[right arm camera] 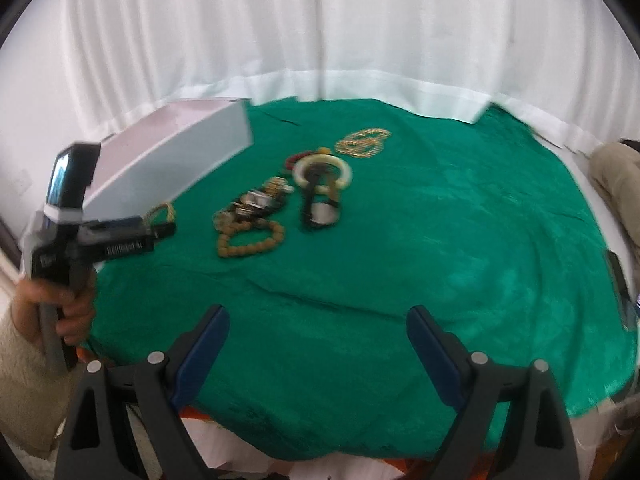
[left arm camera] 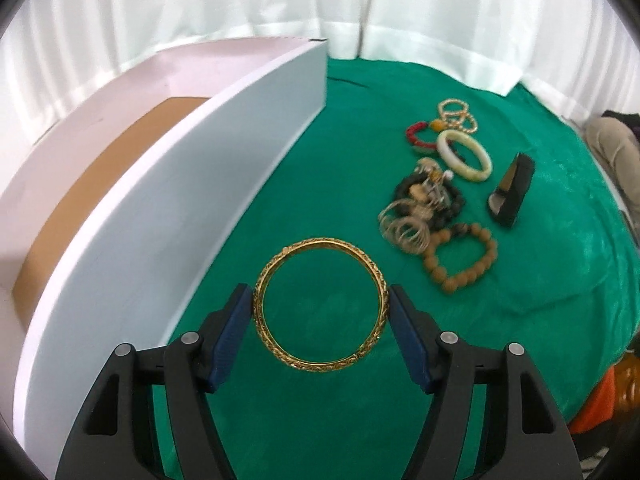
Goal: Organize jewelry
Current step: 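Grasp the gold bangle with the left tool while the right tool grasps the silver chains, then carry the gold bangle and silver chains over the white box with both tools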
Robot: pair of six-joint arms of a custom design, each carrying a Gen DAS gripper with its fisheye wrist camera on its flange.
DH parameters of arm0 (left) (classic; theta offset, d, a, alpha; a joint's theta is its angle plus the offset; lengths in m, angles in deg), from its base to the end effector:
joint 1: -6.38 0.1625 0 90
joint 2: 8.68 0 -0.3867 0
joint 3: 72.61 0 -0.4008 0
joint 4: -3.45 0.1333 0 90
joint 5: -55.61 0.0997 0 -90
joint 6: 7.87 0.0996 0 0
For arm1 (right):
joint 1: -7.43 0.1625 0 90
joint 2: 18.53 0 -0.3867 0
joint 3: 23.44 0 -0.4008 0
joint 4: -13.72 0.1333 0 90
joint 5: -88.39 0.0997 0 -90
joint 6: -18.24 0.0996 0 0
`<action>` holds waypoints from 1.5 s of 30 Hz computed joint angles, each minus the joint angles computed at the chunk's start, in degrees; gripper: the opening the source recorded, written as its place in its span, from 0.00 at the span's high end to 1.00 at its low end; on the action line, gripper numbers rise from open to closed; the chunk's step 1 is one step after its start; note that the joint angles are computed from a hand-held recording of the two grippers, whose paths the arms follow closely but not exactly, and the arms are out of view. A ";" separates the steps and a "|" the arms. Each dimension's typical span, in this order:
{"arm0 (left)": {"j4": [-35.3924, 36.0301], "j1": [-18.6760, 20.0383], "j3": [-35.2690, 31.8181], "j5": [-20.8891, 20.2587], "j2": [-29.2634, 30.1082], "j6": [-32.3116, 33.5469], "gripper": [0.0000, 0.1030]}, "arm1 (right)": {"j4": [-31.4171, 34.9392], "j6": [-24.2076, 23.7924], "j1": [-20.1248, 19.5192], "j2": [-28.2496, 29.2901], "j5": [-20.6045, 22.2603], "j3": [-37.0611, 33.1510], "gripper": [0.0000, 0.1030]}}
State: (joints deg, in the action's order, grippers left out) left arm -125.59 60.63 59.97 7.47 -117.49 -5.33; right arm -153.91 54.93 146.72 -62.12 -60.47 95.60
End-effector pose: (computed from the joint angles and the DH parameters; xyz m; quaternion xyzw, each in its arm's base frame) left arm -0.0469 -0.4071 0.3217 0.2588 0.8901 -0.2201 0.3038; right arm 0.3970 -0.2782 -0.0065 0.0863 -0.8666 0.3471 0.3481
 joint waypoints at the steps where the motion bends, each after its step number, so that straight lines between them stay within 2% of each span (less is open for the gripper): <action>1: 0.26 0.04 0.33 0.08 -0.62 -0.15 0.32 | -4.36 -4.63 -1.04 1.13 1.92 -0.47 0.10; 3: 1.31 0.00 1.03 0.14 -2.44 -0.75 0.32 | -9.88 -12.65 -4.39 3.63 6.53 -2.73 0.10; 6: 2.85 -0.46 1.98 0.59 -4.64 -1.90 0.32 | -14.97 -21.05 -8.79 7.05 12.88 -6.76 0.12; 7: 3.56 -0.51 2.20 0.68 -5.65 -2.16 0.32 | -15.36 -22.94 -10.07 8.32 14.71 -8.70 0.22; 8: 3.81 -0.52 2.35 0.75 -6.14 -2.28 0.32 | -15.62 -25.12 -11.77 9.66 17.40 -10.96 0.37; 11: 4.97 -0.46 2.45 0.92 -7.62 -2.67 0.32 | -13.49 -27.82 -15.09 12.86 20.70 -16.46 0.46; 14: 5.81 -0.28 2.34 0.66 -8.59 -3.21 0.32 | -7.84 -27.02 -17.00 15.15 21.56 -20.74 0.55; 18: 5.94 0.13 2.56 0.51 -9.02 -2.87 0.32 | -1.79 -25.64 -17.37 18.01 17.63 -25.18 0.59; 21: 5.92 0.61 2.45 0.13 -8.70 -3.01 0.32 | -0.41 -25.41 -16.97 18.89 15.37 -26.43 0.68; 22: 6.20 0.60 2.40 0.23 -8.67 -3.32 0.32 | 0.73 -25.38 -16.85 19.13 14.19 -27.03 0.78; 24: 6.55 0.41 2.46 0.73 -8.88 -3.54 0.32 | 2.42 -24.58 -16.80 19.00 13.75 -27.51 0.78; 26: 7.17 -0.05 2.48 1.54 -9.12 -4.10 0.32 | 1.99 -23.94 -16.77 18.24 14.29 -26.96 0.79; 30: 8.56 -0.64 1.96 2.14 -10.24 -5.05 0.32 | -2.13 -22.05 -15.75 13.47 18.75 -22.69 0.79; 35: 11.44 -2.85 0.82 3.50 -11.76 -7.17 0.32 | -5.33 -22.18 -13.82 8.41 21.99 -20.56 0.80; 40: 14.42 -4.99 -1.54 3.82 -13.14 -8.97 0.32 | -4.63 -23.49 -13.06 5.86 23.81 -22.29 0.83; 45: 16.15 -6.93 -3.75 5.36 -14.16 -9.47 0.32 | -4.38 -25.03 -12.73 6.14 24.83 -25.17 0.84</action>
State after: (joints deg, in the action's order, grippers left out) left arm -109.44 53.70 56.22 12.83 -131.65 -14.80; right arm -158.29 29.90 133.99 -55.98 -35.63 70.43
